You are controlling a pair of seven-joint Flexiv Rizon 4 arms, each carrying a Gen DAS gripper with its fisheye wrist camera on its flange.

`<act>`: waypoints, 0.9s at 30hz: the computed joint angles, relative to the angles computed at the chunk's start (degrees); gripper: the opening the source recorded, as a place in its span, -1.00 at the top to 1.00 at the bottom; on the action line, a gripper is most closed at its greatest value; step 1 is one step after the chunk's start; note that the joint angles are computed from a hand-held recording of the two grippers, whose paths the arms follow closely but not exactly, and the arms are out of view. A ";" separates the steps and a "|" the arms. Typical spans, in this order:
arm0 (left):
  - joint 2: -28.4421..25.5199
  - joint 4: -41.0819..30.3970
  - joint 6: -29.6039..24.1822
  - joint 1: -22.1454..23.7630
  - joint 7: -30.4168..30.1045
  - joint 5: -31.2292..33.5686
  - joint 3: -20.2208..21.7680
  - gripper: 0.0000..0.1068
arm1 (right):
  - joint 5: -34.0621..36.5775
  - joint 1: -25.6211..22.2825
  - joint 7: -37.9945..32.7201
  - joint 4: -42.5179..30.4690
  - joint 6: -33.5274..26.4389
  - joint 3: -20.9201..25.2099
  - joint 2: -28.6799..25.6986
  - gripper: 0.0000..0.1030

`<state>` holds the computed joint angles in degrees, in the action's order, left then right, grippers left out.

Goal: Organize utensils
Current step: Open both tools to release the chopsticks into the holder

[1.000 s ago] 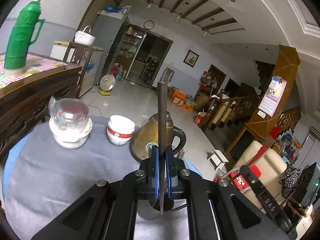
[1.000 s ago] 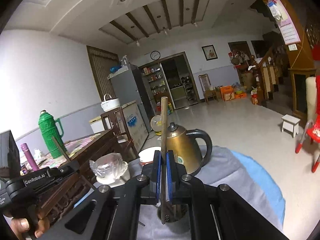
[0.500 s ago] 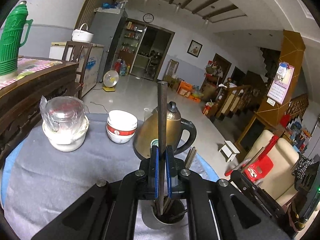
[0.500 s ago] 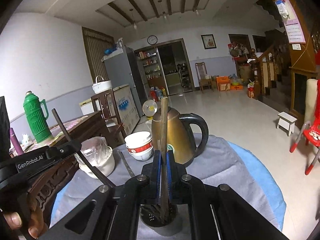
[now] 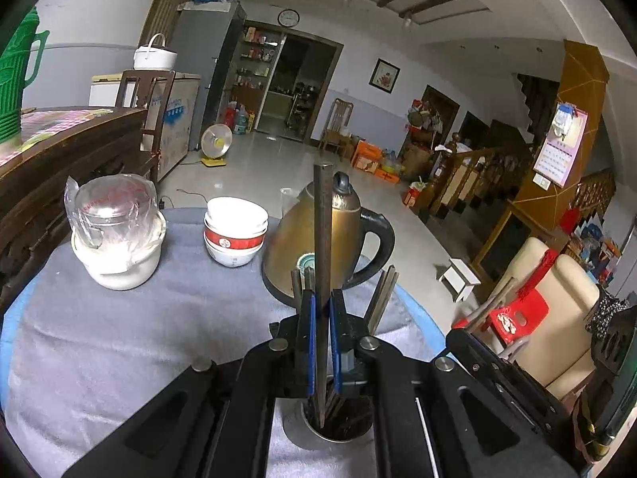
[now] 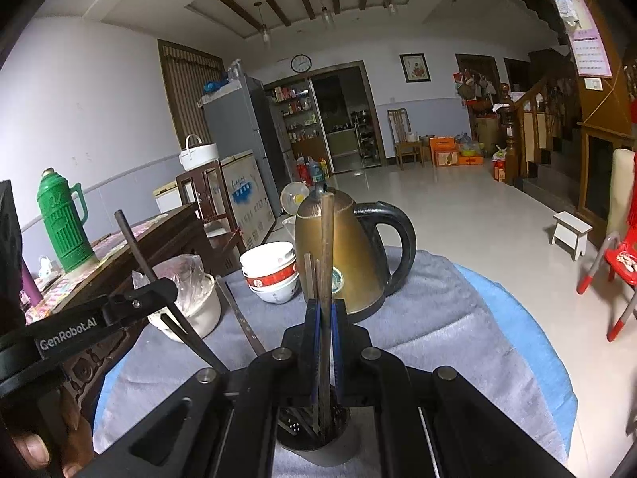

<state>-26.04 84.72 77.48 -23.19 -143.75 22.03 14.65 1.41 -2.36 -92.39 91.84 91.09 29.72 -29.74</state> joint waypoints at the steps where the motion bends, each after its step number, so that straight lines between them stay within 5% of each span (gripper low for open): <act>1: -0.01 0.07 -0.15 0.16 0.37 -0.09 -0.23 0.87 | -0.04 0.09 0.06 -0.01 -0.29 -0.15 -0.01 0.88; 27: -2.11 0.75 -2.88 2.27 9.68 -6.48 -4.02 0.87 | 5.73 5.24 -5.02 -4.28 -9.62 -5.72 -1.57 0.88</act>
